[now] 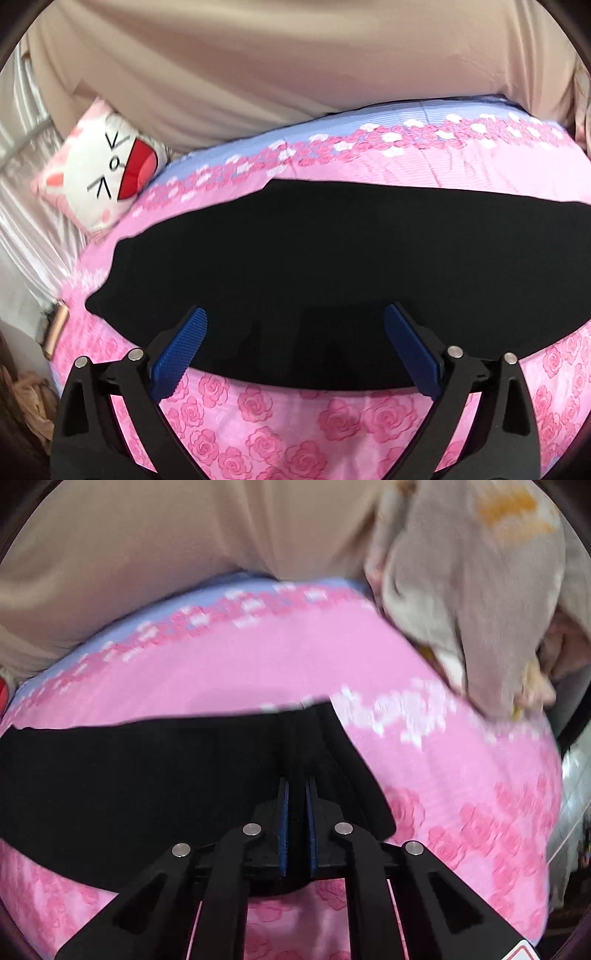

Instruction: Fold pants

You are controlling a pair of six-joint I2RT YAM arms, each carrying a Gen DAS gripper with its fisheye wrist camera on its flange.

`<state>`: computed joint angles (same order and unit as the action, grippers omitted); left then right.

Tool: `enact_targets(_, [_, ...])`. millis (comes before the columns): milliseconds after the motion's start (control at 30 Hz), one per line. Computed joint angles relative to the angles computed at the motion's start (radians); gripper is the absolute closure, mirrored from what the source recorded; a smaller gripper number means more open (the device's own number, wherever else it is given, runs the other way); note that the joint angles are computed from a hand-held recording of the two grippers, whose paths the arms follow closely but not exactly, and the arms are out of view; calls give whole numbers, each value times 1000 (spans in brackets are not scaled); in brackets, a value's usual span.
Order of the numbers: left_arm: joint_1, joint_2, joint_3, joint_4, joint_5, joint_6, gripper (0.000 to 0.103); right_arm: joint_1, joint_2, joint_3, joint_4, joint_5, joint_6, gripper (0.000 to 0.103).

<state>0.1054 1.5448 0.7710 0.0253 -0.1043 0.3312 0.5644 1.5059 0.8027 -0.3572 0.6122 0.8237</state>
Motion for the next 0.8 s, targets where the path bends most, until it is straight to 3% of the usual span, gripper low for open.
enact_targets(100, [-37, 1, 12, -8, -17, -6, 8, 57, -145, 17, -46, 134, -43, 96])
enact_targets(200, [-58, 16, 30, -32, -5, -18, 7, -60, -97, 17, -32, 59, -108, 93])
enact_targets(267, [-73, 25, 31, -31, -11, -25, 7, -192, 37, -5, 59, -116, -161, 90])
enact_targets(300, [-77, 26, 31, -34, -17, -23, 7, -190, 45, -36, 119, -95, -154, 88])
enact_targets(367, [-73, 25, 28, -32, -22, -19, 7, -153, 17, 0, 18, -52, -76, 85])
enact_targets(467, [-58, 40, 38, -25, -29, -18, 6, -106, -46, 18, 27, -28, -79, 74])
enact_targets(533, [-57, 56, 47, -13, -41, -22, 6, -111, -15, 66, 22, -36, -120, 50])
enact_targets(600, [-55, 60, 51, -7, -45, -31, 6, -153, 45, 102, 16, -61, -155, 47])
enact_targets(667, [-45, 52, 41, 0, -26, -38, 6, -213, 110, 117, 41, -127, -166, 51])
enact_targets(700, [-40, 50, 35, 7, -25, -33, 6, -239, 138, 125, 62, -172, -163, 72])
enact_targets(767, [-33, 51, 19, 36, -44, -16, 6, -238, 133, 106, 100, -164, -157, 94])
enact_targets(800, [-31, 55, 17, 45, -54, -11, 6, -214, 108, 116, 71, -115, -151, 95])
